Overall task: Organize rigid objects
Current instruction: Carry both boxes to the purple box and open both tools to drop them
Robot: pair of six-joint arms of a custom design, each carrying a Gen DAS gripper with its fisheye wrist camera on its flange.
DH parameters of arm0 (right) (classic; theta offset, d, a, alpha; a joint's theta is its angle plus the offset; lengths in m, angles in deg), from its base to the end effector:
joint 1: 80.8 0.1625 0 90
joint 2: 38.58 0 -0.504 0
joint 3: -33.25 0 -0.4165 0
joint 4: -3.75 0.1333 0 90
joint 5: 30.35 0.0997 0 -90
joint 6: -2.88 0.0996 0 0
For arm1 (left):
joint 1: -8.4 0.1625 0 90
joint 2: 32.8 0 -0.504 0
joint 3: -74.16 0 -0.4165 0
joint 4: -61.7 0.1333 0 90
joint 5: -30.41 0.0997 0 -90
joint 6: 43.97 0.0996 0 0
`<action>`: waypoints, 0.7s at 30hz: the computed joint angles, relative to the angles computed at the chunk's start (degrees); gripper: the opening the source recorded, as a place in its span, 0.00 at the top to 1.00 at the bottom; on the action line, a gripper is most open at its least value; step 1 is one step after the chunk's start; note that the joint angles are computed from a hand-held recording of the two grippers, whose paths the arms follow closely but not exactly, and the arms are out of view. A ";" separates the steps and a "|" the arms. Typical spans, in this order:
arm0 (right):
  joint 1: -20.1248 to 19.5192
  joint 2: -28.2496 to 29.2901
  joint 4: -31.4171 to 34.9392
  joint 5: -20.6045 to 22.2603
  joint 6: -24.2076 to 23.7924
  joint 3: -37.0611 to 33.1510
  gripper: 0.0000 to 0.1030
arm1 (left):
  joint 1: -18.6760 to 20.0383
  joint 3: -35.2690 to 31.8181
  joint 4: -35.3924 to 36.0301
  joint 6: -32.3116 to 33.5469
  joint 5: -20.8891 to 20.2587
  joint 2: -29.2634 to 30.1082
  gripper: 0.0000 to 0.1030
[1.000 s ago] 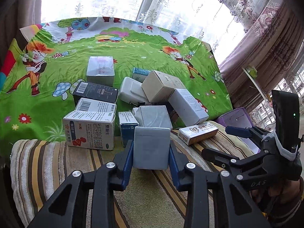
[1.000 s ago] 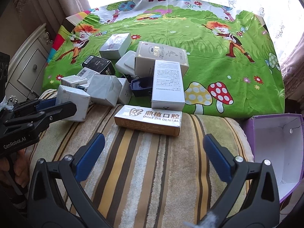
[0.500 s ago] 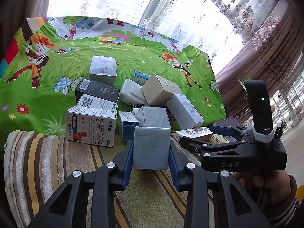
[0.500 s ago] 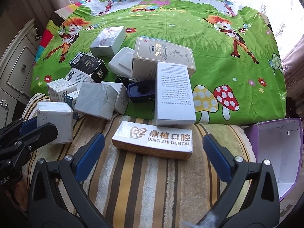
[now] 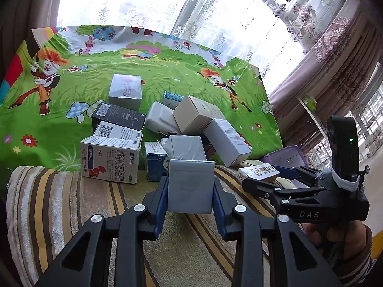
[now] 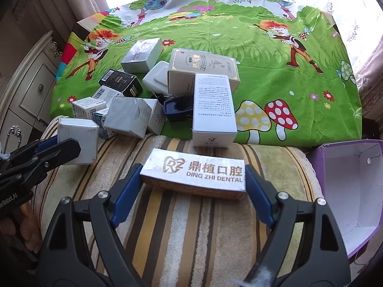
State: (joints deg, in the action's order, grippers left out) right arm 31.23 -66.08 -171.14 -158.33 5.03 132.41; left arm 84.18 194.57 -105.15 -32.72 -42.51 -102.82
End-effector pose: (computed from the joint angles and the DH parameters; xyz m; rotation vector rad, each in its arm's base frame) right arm 0.3267 -0.6155 -0.0537 0.3335 -2.4814 0.4640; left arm 0.0177 -0.5919 0.2745 0.5177 2.7366 -0.6650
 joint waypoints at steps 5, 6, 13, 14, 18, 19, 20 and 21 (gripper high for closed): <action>-0.39 -3.40 -8.99 1.15 -0.43 5.70 0.17 | -2.12 0.17 1.48 0.80 -1.20 0.65 0.66; -0.61 -4.09 -10.23 1.03 0.22 6.64 0.17 | -2.75 0.15 1.87 1.12 -1.23 1.01 0.66; -2.70 -8.98 -20.17 -2.36 4.08 13.63 0.17 | -7.32 -0.41 5.02 2.80 -2.20 4.29 0.66; -3.02 -9.57 -20.83 -3.26 4.21 14.44 0.17 | -8.02 -0.58 5.41 3.07 -2.25 4.96 0.66; -4.34 -11.55 -24.22 -7.08 4.58 17.74 0.17 | -10.40 -1.61 7.31 3.37 -2.41 7.94 0.66; -4.89 -12.18 -25.07 -7.40 4.86 18.73 0.17 | -10.95 -1.93 7.89 3.37 -2.57 8.74 0.66; -5.38 -12.68 -25.68 -7.60 5.21 19.53 0.17 | -11.47 -2.29 8.48 3.32 -2.73 9.56 0.66; -5.81 -13.08 -26.38 -7.81 5.44 20.29 0.17 | -12.02 -2.61 9.00 3.30 -2.87 10.33 0.66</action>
State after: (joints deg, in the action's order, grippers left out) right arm 25.42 -79.16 -197.51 -166.14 10.47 152.70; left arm 72.16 191.96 -96.15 -29.42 -45.38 -92.49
